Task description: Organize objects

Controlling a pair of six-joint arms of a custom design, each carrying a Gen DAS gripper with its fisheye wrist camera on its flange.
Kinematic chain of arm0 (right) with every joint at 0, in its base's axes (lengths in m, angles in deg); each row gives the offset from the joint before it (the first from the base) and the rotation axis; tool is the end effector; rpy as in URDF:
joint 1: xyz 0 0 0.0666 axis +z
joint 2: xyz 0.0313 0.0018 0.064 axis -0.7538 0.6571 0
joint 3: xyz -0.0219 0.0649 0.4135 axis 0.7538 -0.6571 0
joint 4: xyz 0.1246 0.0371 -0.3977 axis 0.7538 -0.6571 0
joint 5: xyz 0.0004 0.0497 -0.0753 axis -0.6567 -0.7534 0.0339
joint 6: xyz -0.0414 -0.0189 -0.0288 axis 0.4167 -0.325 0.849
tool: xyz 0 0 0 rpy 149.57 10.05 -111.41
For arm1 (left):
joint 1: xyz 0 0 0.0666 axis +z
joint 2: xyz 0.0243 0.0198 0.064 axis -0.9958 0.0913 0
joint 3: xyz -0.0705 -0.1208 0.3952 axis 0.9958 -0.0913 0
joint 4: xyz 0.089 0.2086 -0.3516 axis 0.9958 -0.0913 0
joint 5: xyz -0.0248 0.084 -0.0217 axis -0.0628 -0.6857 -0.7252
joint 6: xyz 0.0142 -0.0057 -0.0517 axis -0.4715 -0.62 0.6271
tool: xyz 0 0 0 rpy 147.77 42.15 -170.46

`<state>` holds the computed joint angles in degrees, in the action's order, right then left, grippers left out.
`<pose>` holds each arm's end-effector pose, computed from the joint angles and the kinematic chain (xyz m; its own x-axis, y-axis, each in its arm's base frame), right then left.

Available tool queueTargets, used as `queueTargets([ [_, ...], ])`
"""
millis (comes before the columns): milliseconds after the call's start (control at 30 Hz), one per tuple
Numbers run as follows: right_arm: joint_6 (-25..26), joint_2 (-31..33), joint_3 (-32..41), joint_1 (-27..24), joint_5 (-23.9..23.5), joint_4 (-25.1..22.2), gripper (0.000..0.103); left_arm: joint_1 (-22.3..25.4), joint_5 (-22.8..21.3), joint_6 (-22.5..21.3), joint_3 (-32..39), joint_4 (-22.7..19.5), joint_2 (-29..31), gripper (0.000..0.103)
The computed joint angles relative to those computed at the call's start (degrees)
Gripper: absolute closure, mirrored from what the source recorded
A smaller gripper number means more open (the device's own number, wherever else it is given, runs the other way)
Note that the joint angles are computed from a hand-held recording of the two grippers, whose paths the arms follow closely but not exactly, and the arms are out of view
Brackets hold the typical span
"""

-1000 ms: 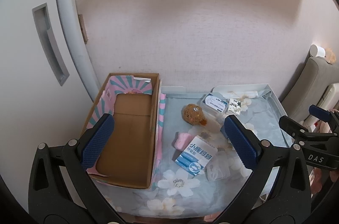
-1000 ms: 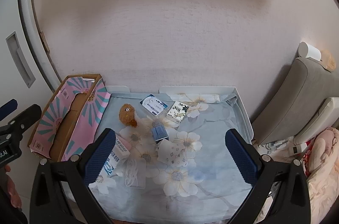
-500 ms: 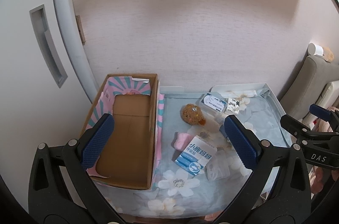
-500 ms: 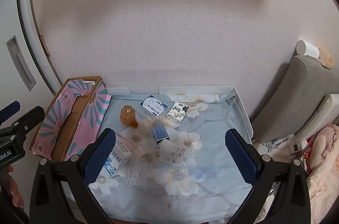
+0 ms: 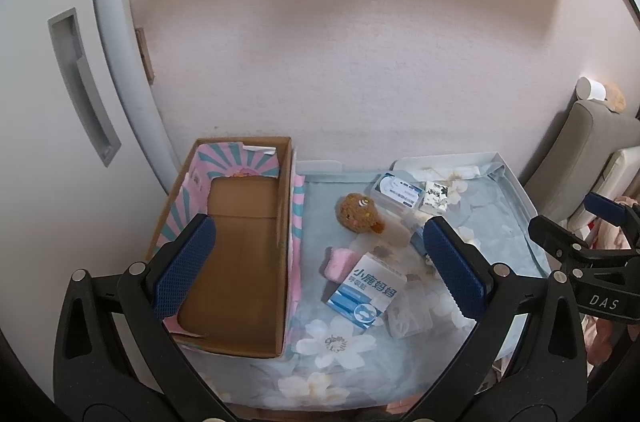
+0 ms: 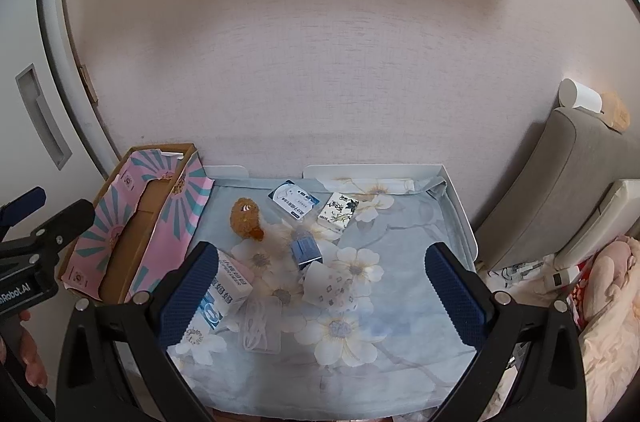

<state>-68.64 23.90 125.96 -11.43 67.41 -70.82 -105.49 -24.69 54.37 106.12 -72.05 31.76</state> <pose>0.5184 0.3711 0.5953 -0.6761 0.2148 -0.7048 0.3069 0.9517 -0.0044 0.5623 -0.2130 0.5741 -0.6307 0.1928 -0.7517 0.3235 0.9458 -0.0288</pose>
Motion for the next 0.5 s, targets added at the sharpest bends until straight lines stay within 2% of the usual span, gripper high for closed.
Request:
queueTargets([
  [500,-1.60,-0.64,-0.36,0.64,0.88,0.56,0.000,0.58,1.80,-1.37,-0.03,-0.42,-0.31,0.000],
])
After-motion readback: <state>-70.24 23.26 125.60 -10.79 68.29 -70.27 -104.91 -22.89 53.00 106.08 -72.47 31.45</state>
